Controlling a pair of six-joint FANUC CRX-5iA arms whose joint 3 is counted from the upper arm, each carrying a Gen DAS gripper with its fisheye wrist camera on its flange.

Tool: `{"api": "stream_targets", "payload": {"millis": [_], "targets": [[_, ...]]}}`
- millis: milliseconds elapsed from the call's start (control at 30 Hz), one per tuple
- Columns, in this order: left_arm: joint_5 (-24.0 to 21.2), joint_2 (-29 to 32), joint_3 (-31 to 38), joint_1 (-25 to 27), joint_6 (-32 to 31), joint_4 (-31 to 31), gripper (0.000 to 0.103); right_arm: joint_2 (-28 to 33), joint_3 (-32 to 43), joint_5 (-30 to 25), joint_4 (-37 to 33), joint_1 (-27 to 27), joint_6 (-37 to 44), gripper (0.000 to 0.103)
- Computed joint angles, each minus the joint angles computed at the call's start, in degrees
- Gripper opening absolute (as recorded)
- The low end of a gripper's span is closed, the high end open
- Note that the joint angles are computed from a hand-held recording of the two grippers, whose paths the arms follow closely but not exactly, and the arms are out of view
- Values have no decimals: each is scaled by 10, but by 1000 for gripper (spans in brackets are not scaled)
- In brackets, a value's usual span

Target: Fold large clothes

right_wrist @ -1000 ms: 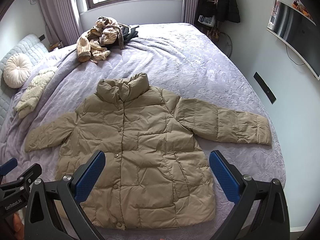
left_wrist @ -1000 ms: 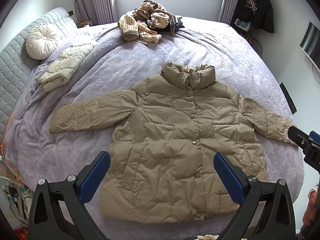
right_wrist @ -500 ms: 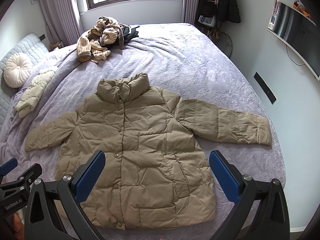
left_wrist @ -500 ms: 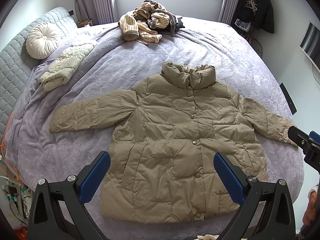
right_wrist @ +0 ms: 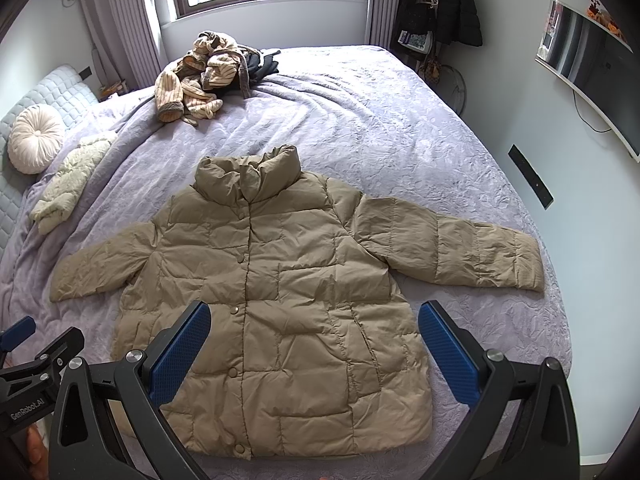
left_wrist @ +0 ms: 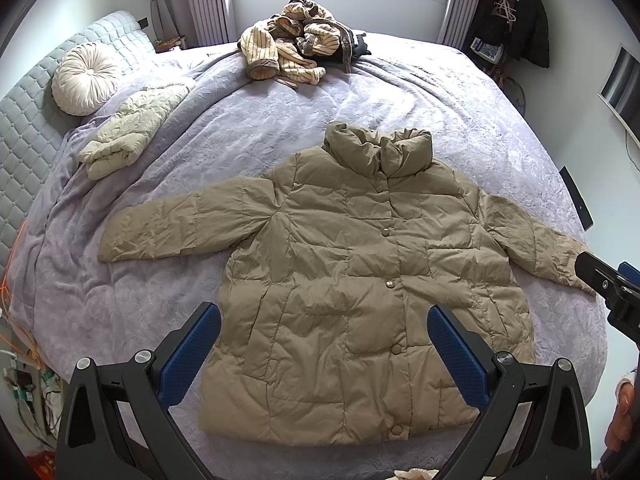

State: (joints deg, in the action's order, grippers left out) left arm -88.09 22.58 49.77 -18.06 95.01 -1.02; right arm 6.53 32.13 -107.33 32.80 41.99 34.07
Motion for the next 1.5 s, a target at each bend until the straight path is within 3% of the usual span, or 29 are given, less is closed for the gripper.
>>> {"api": "stream_targets", "payload": {"millis": [867, 1267, 1500], "targets": [[24, -33, -72, 48, -23, 44, 103, 9, 9, -13, -8, 11, -2, 103], [19, -36, -111, 121, -57, 81, 103, 109, 128, -51, -75, 15, 0, 103], [23, -28, -131, 165, -71, 83, 103, 208, 253, -86, -117, 12, 26, 103]]}}
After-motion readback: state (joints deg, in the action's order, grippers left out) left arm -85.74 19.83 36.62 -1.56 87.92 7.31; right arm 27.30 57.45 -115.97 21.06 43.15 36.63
